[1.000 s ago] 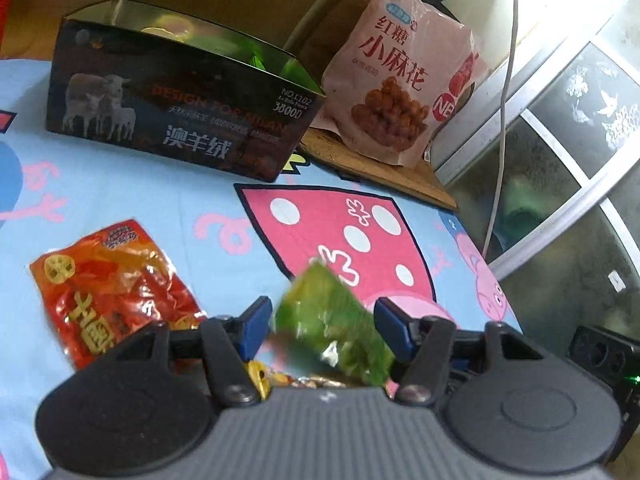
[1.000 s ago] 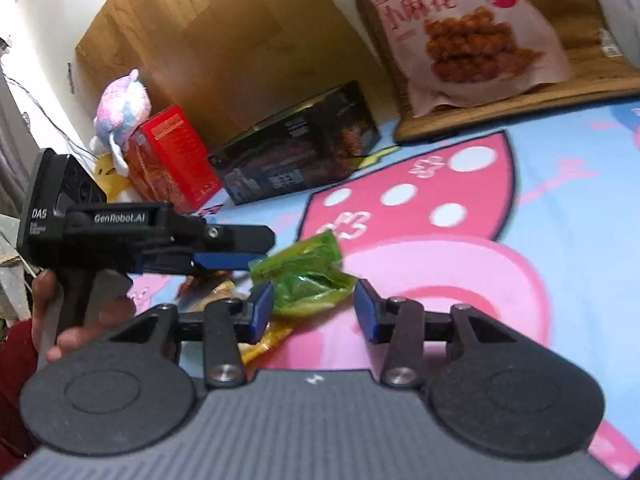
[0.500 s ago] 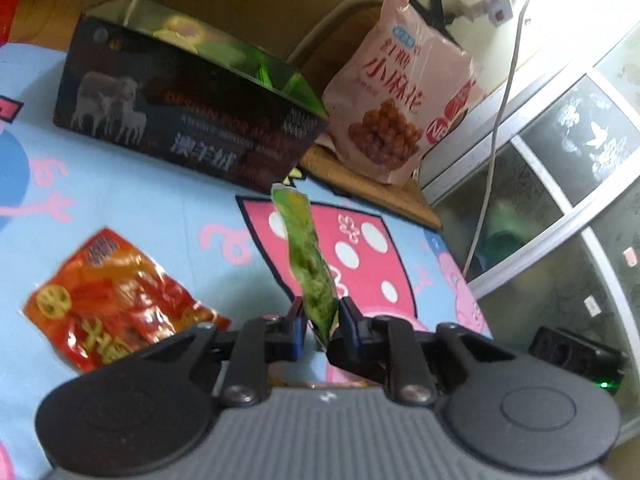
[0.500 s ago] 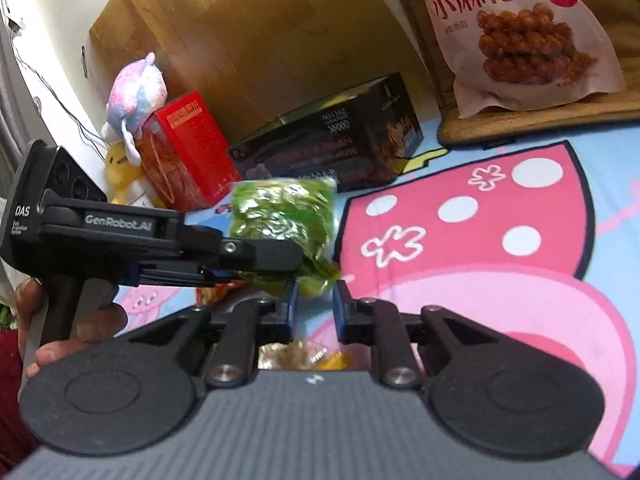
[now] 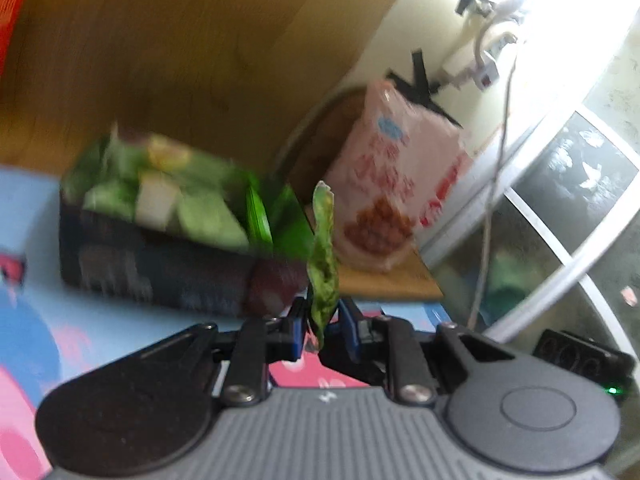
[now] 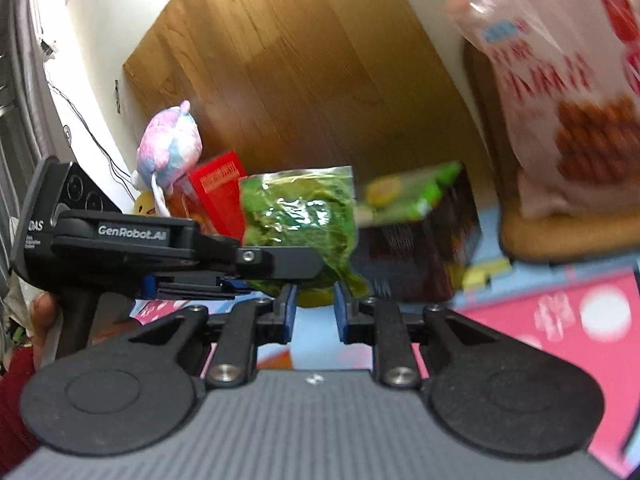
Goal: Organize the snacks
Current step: 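Carry the green pickle packet into the black tin box and release, then grasp the yellow nut packet with the left tool and carry it to the tin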
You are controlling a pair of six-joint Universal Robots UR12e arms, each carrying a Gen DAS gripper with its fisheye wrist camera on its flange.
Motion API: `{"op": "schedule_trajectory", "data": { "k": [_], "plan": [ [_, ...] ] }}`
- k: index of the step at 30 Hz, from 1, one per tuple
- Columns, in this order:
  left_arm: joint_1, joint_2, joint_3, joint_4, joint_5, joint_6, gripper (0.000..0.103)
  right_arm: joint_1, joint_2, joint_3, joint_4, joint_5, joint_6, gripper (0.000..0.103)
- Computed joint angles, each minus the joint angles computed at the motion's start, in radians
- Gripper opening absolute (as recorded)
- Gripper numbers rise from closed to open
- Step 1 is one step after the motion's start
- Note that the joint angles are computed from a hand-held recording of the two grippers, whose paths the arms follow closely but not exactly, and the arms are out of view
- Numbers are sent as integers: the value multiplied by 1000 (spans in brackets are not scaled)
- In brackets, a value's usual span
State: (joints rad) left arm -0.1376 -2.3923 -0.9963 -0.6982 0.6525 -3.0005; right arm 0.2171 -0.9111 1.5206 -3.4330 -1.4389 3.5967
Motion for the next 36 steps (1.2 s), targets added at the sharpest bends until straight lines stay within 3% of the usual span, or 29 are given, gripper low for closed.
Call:
{"op": "schedule_trajectory", "data": {
  "k": [3, 4, 6, 8, 11, 15, 20, 24, 30, 34, 36],
  "plan": [
    [-11, -50, 96, 15, 55, -57, 23, -7, 34, -75, 27, -8, -32, 24],
    [-19, -67, 123, 51, 111, -86, 35, -8, 46, -99, 39, -19, -41, 24],
    [-44, -83, 149, 122, 295, -128, 54, -6, 72, -148, 64, -72, -57, 30],
    [-51, -93, 160, 140, 367, -129, 54, -4, 84, -168, 84, -113, -60, 35],
    [-40, -81, 124, 167, 338, -147, 54, -16, 74, -132, 28, -91, -19, 35],
    [-29, -27, 12, 282, 349, -134, 55, -19, 37, -53, -12, -107, 22, 39],
    [2, 50, -124, 285, 281, -104, 55, -22, -13, 50, -44, -47, 106, 45],
    [24, 115, -238, 193, 202, -32, 55, -11, -52, 130, -38, 1, 119, 45],
    [29, 184, -340, -30, 96, 191, 55, 10, -124, 252, -14, 13, 149, 49],
    [18, 196, -363, -90, 99, 256, 53, 38, -163, 286, 49, -22, 62, 52],
    [14, 200, -382, -43, 101, 234, 52, 56, -168, 281, 76, -64, -13, 53]
  ]
}}
